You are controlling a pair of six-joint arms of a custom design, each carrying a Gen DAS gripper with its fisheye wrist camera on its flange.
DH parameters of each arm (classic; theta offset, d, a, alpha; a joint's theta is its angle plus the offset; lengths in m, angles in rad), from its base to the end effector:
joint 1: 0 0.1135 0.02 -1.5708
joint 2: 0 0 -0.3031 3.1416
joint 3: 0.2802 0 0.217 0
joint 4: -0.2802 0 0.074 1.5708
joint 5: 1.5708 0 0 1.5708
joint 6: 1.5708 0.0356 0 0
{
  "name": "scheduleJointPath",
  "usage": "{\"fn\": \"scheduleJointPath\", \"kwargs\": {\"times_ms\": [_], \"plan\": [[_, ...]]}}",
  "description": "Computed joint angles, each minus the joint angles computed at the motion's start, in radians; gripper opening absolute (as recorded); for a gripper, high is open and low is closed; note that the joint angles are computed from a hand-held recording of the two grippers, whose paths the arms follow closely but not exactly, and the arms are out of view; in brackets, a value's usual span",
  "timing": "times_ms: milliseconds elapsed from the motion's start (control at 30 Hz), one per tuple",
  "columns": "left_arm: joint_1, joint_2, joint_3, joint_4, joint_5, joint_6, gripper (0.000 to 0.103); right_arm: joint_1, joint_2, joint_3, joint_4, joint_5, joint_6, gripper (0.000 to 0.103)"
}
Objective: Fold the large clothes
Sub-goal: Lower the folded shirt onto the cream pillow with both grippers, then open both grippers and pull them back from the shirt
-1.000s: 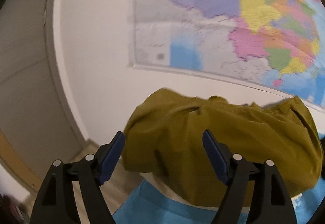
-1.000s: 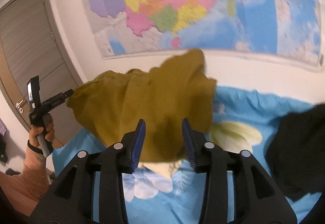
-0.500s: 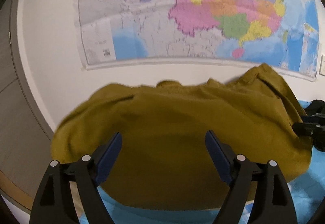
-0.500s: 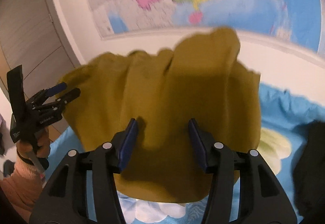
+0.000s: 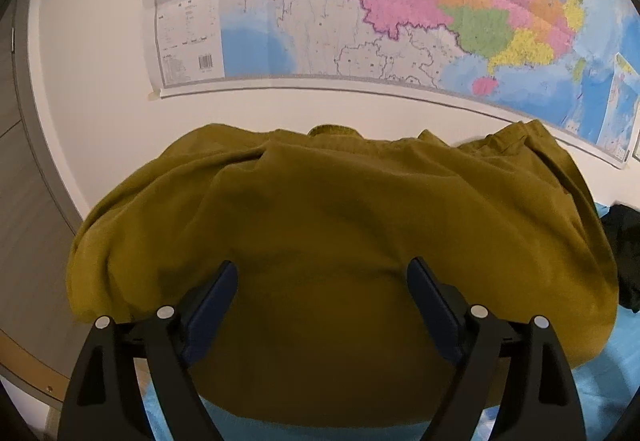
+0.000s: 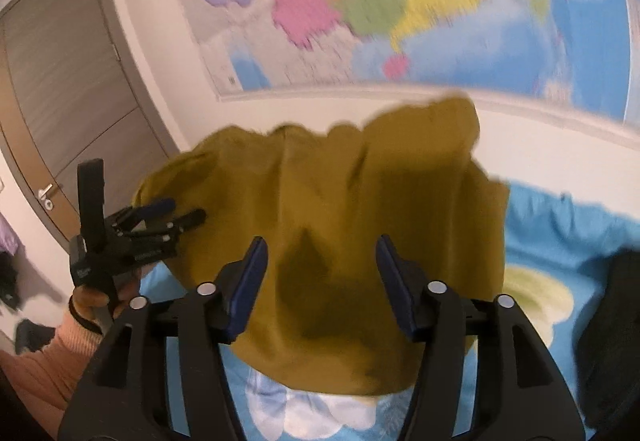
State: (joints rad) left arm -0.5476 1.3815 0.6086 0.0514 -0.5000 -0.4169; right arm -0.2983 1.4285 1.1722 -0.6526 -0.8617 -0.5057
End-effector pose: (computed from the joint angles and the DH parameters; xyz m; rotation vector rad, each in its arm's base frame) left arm 0.2080 -0.1068 0.2390 -0.1085 2.1866 0.0359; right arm 0.2504 -0.0487 0.3421 -0.5597 2.1010 0.6198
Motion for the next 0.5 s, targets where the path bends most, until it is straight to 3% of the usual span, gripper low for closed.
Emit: {"fn": "scheduleJointPath", "kwargs": {"times_ms": [67, 233, 400, 500], "plan": [[-0.02, -0.006, 0.007, -0.004, -0.009, 0.001, 0.084, 0.023, -0.022, -0.014, 0.043, 0.009, 0.012, 0.062], [-0.041, 0.018, 0.026, 0.0, -0.005, 0.002, 0.089, 0.147, 0.009, -0.03, 0.158, 0.125, 0.095, 0.062], [-0.014, 0.085, 0.042, 0.019, 0.028, 0.005, 0.089, 0.211, 0.111, -0.024, 0.181, 0.238, 0.114, 0.052], [-0.011, 0.105, 0.036, 0.043, 0.028, 0.013, 0.089, 0.201, 0.135, -0.025, 0.182, 0.218, 0.123, 0.052]]}}
